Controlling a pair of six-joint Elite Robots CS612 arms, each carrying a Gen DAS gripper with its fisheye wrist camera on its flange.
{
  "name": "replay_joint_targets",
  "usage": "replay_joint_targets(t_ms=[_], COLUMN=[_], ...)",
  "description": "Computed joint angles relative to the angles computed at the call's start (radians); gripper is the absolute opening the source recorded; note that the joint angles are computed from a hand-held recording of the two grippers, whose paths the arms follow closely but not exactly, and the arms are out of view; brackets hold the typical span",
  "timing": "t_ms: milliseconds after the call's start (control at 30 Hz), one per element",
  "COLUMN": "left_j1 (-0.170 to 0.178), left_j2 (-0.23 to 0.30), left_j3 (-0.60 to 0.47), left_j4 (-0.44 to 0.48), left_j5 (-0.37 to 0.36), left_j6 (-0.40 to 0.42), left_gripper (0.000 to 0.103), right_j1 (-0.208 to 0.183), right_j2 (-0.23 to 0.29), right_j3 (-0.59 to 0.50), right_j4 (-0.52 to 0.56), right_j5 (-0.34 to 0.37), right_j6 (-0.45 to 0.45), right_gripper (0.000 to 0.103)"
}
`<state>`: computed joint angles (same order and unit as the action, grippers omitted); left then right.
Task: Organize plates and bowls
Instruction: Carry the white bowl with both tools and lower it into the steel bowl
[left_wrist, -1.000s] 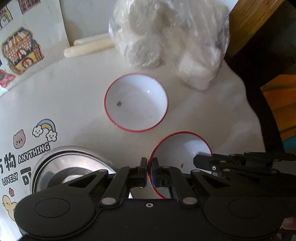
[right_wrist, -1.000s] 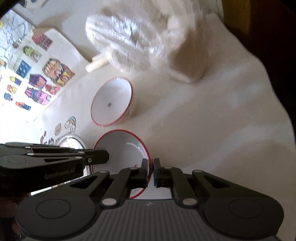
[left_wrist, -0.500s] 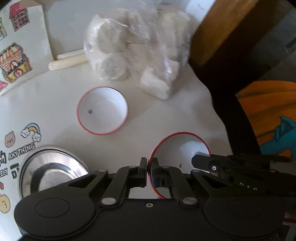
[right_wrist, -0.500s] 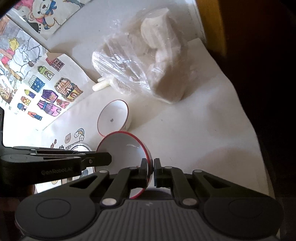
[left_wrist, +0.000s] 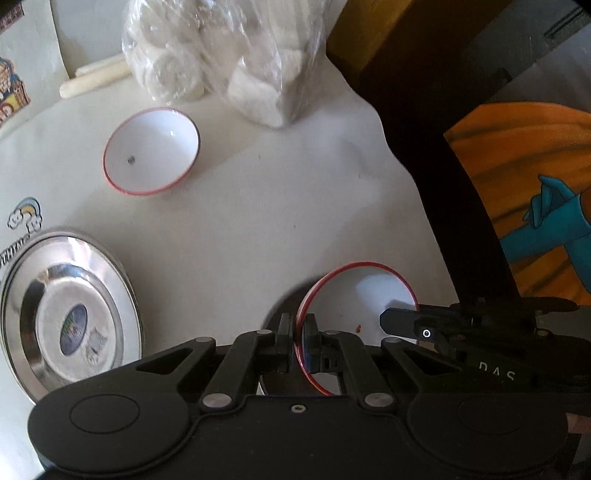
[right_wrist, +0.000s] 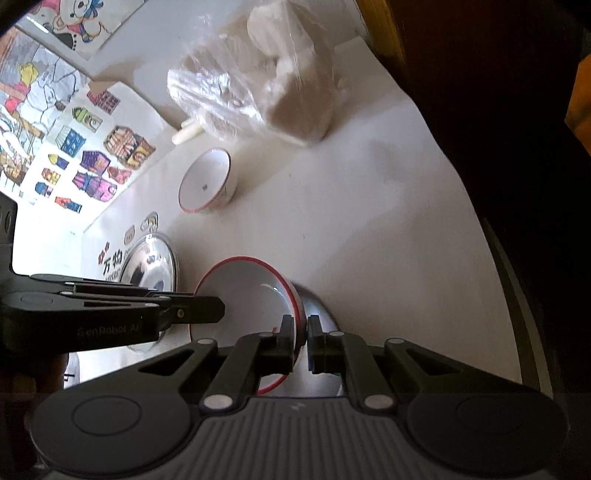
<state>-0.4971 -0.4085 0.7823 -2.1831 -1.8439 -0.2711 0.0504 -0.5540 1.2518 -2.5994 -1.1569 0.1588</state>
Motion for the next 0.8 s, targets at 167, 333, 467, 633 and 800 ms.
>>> replay_joint_targets(t_ms=[167,333,467,633,800], left_j1=[0.000,-0.002,-0.003,-0.005,-0.007], left_j2=[0.000,-0.001,-0.001,0.004,0.007], left_j3=[0.004,0.011,0.016,0.008,0.005], left_j4=[0.028,0.049,0.053,0.063,0.066], left_j5=[-0.011,-0.007,-0.002,0.005,0.012], left_j6=[0.014,0.017,0.009,-0.004,-0.009], left_gripper=[0.004,0.004,0.004,0.004,0.004], right_j1=[0.000,0.004,0.006,0.007,0.008], right_j2=[-0.006,-0.004,0.000,0.008,0.012], right_j3=[0.009,0.000,-0.008,-0.020,-0.027], right_j4=[0.036,0.074,0.096,0.112,0.119], right_j5=[0.001,-0.012,-0.014,-0.013,-0.012], right_j6=[-0.035,-0.065,-0.083,-0.094,-0.099], right_gripper=[0.007,0.009,0.009,0.009,0.009])
